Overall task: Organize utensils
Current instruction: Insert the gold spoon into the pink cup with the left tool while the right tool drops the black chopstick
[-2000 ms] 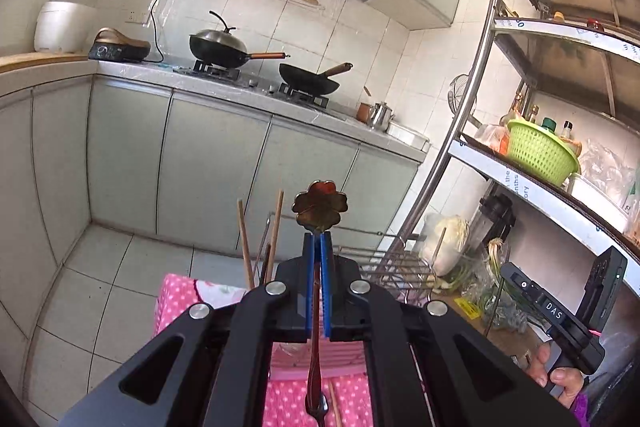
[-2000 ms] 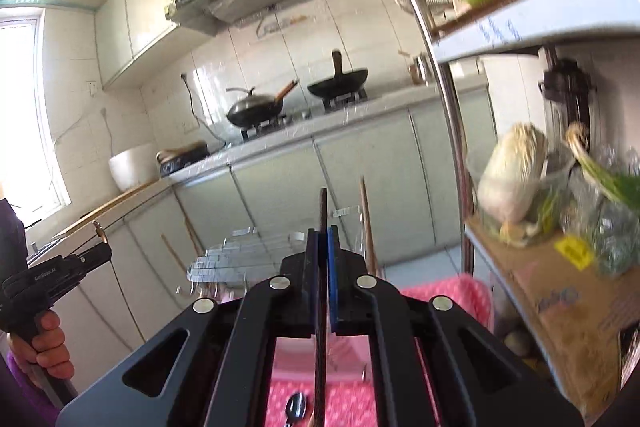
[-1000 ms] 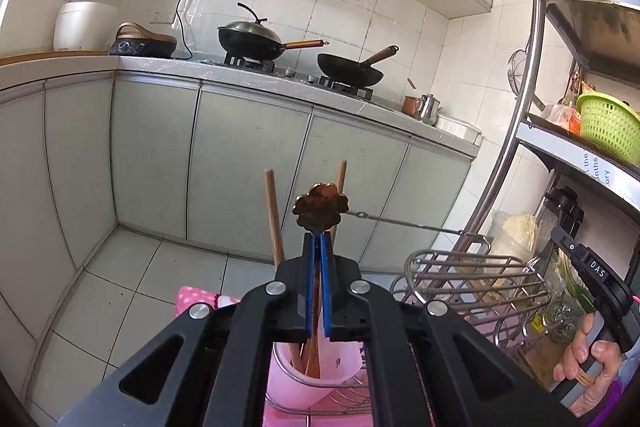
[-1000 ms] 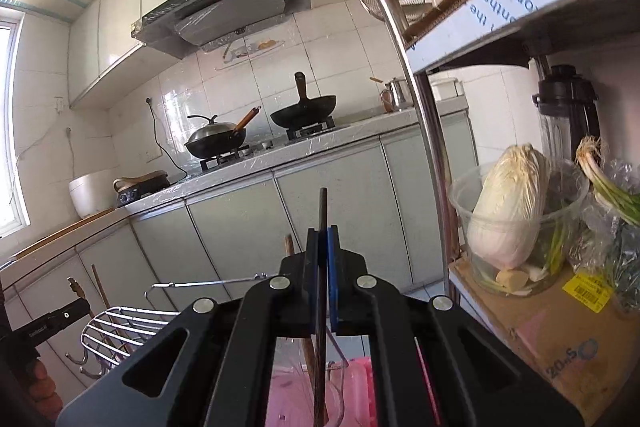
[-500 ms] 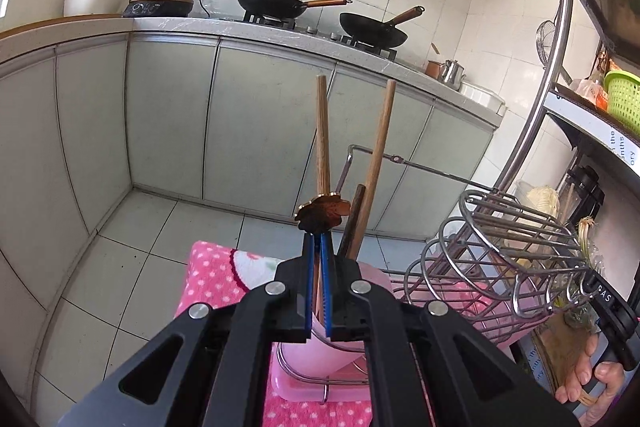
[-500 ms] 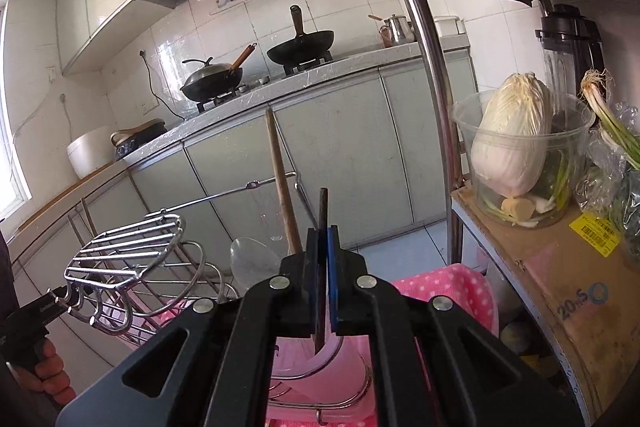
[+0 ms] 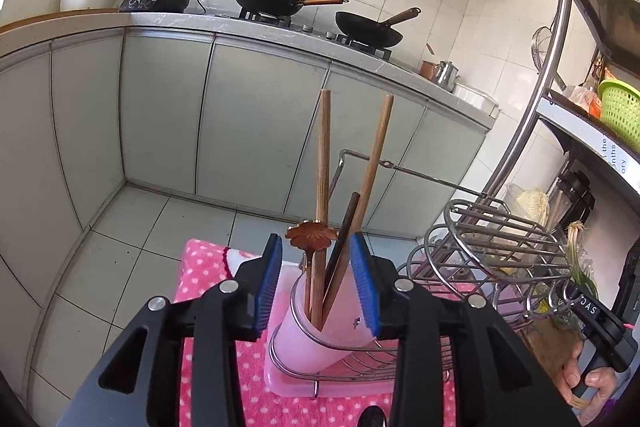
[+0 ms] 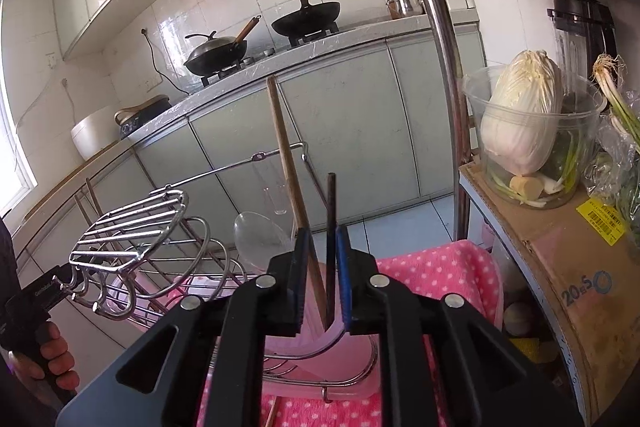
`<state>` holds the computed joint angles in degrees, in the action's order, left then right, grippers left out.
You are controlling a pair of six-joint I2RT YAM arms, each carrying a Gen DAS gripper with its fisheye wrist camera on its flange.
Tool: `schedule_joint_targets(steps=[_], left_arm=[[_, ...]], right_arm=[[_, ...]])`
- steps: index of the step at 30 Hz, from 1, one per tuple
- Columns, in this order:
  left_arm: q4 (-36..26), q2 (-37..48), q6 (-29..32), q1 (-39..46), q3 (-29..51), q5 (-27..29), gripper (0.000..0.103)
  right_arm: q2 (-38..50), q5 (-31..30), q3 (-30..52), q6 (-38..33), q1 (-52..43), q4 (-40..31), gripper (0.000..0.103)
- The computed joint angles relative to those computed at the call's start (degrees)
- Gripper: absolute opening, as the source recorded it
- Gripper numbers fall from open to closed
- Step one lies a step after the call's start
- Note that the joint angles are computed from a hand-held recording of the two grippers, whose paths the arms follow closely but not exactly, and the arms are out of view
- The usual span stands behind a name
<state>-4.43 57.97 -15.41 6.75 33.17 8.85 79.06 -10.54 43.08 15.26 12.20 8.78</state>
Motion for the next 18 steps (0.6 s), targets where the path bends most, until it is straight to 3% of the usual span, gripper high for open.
schedule_joint_targets(steps=[11,18], left_arm=[[-5.0,-7.0,1.2,1.0,-0.7,1.0,0.036],[-12.0,-15.5,1.1,2.4,-1.9,3.3,0.035]], right_arm=[[-6.5,0.3,-2.9,-1.1,-0.6,-3.0,0.021],[-15.3,-1.0,-8.2,-0.7,-2.3,-6.0,0.021]])
